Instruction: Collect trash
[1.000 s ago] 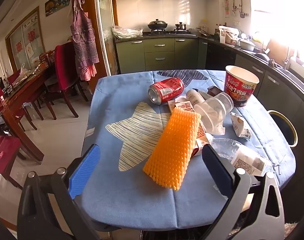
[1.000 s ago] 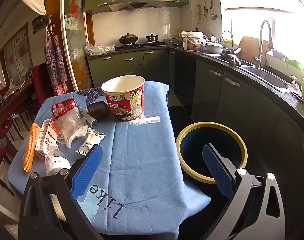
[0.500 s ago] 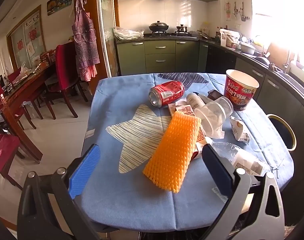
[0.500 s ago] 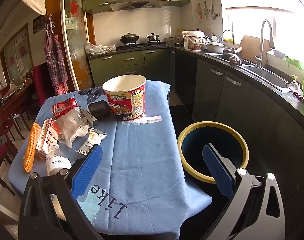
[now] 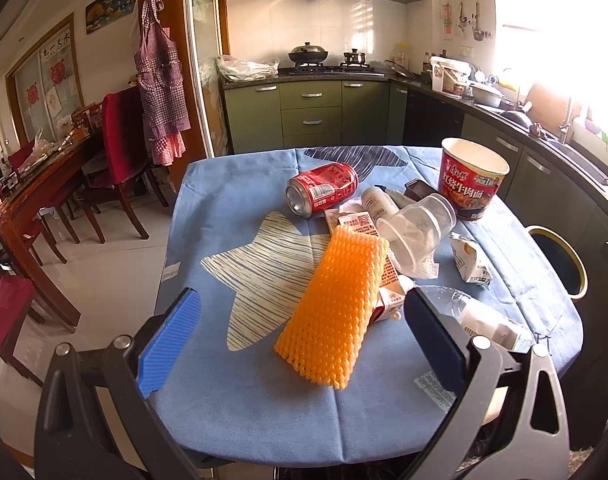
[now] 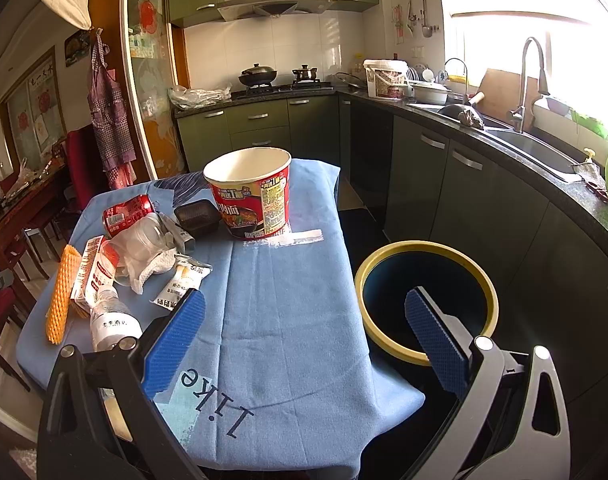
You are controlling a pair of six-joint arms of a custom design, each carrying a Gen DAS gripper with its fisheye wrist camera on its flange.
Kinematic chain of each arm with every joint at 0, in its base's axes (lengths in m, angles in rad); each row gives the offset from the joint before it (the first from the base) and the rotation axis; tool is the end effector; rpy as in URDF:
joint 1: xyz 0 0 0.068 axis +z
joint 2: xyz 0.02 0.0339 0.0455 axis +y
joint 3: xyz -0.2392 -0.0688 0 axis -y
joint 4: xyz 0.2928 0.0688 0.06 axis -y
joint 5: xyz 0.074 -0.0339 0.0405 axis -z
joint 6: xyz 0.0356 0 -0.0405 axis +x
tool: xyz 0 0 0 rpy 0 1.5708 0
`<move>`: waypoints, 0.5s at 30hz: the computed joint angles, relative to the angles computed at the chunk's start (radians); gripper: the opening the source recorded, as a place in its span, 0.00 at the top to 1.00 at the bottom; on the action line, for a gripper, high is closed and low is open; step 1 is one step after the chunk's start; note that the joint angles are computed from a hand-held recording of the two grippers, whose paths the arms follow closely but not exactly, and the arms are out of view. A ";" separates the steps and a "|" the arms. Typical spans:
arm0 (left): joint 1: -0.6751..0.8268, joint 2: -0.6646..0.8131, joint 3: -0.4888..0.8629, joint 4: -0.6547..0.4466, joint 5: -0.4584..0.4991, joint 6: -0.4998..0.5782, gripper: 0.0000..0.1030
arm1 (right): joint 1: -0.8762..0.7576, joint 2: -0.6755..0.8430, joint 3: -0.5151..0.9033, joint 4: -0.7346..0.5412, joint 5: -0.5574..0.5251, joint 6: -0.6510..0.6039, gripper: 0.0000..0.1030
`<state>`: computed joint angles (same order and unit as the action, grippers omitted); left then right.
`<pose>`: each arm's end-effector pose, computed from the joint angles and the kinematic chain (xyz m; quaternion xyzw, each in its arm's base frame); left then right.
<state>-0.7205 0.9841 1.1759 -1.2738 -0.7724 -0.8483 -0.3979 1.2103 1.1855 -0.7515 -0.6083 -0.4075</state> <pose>0.1744 -0.1201 0.3396 -0.1484 0.8912 0.1003 0.4168 0.2876 -0.0988 0.3177 -0.1201 0.8792 0.1094 0.4478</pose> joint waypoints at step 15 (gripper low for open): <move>0.004 0.004 0.007 0.009 0.008 0.007 0.06 | 0.005 0.002 -0.005 0.005 0.003 0.004 0.04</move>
